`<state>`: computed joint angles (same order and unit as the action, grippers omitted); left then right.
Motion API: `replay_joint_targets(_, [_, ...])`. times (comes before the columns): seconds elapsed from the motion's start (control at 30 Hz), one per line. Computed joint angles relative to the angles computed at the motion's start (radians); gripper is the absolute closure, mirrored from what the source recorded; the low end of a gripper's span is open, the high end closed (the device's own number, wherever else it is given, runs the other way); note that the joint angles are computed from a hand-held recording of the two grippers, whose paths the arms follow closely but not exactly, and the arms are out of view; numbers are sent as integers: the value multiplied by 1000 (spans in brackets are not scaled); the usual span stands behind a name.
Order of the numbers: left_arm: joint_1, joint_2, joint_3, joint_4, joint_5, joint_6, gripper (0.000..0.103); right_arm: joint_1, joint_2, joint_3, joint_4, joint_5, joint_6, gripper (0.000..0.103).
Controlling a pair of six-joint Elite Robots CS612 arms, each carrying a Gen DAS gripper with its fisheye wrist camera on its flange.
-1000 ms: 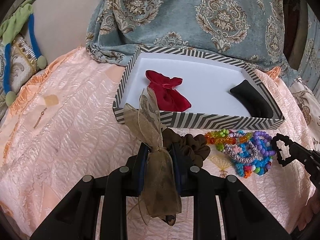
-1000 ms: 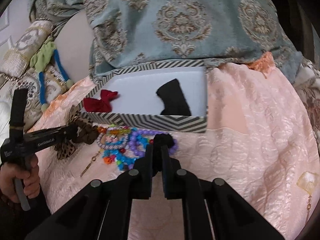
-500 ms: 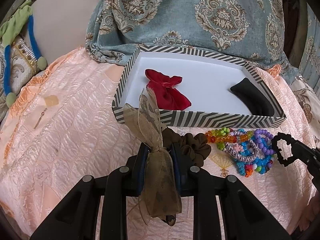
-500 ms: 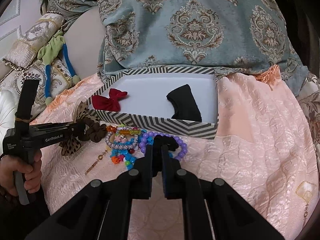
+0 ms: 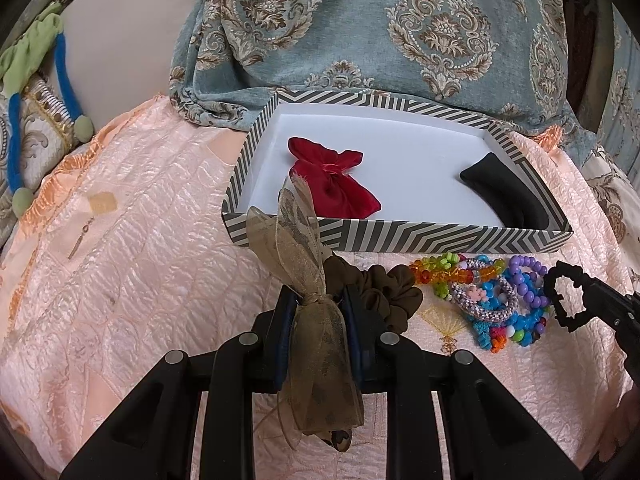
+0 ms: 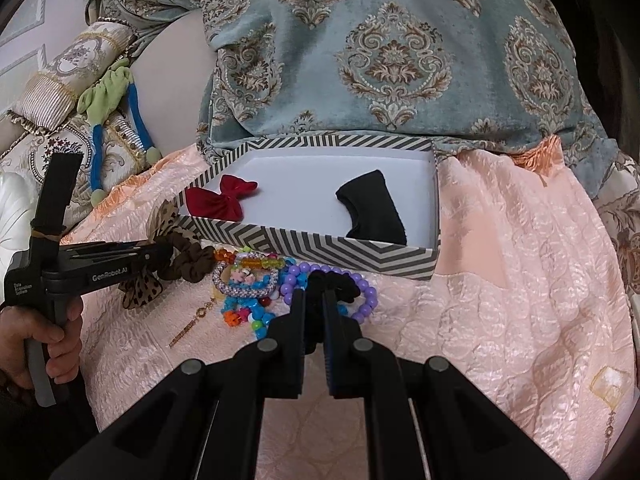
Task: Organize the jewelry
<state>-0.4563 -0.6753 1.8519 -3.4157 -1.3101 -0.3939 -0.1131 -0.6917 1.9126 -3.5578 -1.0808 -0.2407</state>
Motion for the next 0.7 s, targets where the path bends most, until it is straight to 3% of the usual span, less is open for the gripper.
replay_joint_targets(0.33, [-1, 1, 0, -2, -1, 4, 97, 4, 1, -5, 49, 25, -14, 95])
replay_joint_targets(0.7, [-3, -2, 3, -3, 4, 7, 97, 5, -2, -5, 43, 1, -23, 95])
